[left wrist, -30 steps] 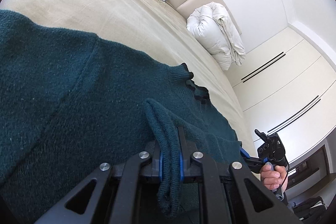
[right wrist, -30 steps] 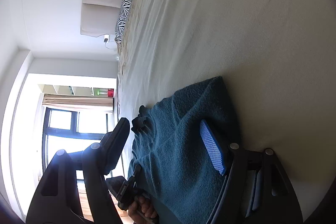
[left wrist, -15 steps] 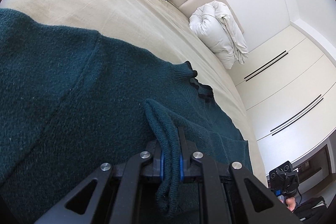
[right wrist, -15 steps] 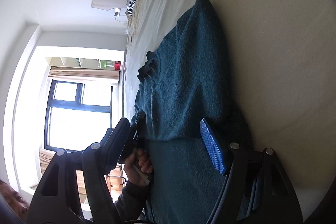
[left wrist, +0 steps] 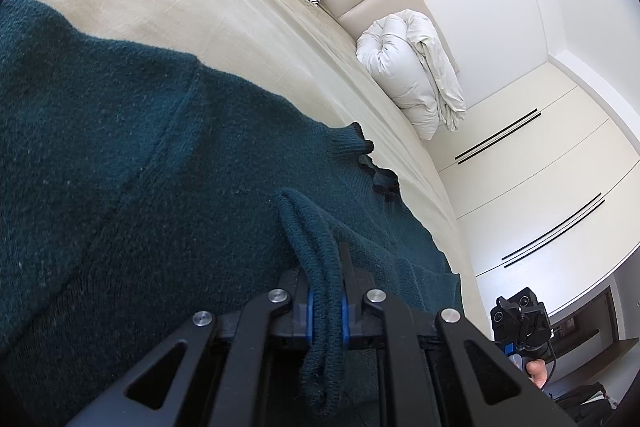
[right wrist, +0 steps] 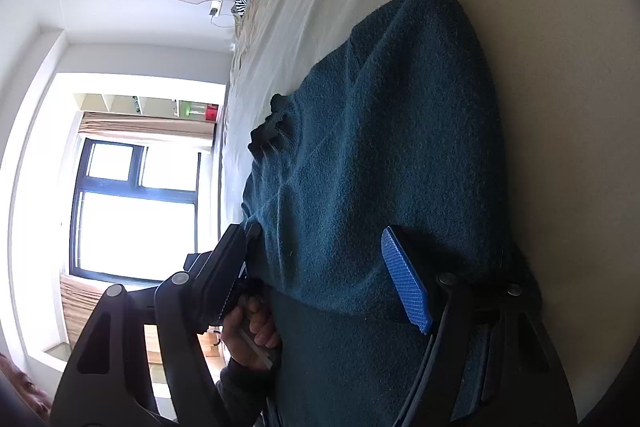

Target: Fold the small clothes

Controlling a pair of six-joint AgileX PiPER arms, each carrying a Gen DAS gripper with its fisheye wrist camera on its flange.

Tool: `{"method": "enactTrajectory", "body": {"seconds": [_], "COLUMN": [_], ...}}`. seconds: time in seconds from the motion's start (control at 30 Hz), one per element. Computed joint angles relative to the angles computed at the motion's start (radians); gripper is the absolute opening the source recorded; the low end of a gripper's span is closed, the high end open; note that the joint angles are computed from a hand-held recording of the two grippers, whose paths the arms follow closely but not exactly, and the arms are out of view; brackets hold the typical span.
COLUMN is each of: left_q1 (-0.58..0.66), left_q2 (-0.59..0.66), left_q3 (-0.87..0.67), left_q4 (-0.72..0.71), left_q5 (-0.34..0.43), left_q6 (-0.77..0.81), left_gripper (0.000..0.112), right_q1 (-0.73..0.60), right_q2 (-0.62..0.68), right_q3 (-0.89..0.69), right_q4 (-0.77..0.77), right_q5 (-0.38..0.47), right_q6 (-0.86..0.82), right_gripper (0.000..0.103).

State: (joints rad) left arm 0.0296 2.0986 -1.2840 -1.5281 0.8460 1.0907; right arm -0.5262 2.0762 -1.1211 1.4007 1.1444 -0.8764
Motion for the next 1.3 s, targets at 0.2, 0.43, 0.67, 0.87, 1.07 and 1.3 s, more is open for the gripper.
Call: {"method": "enactTrajectory", "body": {"seconds": [0.2, 0.43, 0.67, 0.87, 1.07, 1.3], "left_q1": [0.004, -0.006, -0.013, -0.001, 0.159, 0.694], "left_q2": [0.0, -0.005, -0.001, 0.011, -0.273, -0.361], "left_q3": [0.004, 0.002, -0.005, -0.082, 0.16, 0.326], "left_q4": [-0.006, 0.004, 0.005, 0.133, 0.141, 0.175], "left_q5": [0.006, -0.015, -0.019, 0.039, 0.065, 0.181], "left_q6": [0.005, -0.006, -0.015, -0.159, -0.12, -0.163], "left_gripper": [0.012, 0.013, 0.013, 0.016, 0.097, 0.095], "right_q1": [-0.037, -0.039, -0.068, -0.213, -0.333, -0.116], "right_q2": [0.031, 0.118, -0.021, -0.298, -0.624, -0.876], "right_q3": [-0.121, -0.252, 0.049, 0.45, 0.788, 1.011], "right_q4": [-0.01, -0.035, 0.034, 0.089, -0.005, 0.119], "right_q5": [-0.016, -0.041, -0.014, -0.005, 0.039, -0.028], "right_q6": [0.126, 0.231, -0.027, -0.183, -0.245, -0.198], "right_gripper": [0.071, 0.07, 0.07, 0.071, 0.072, 0.071]}}
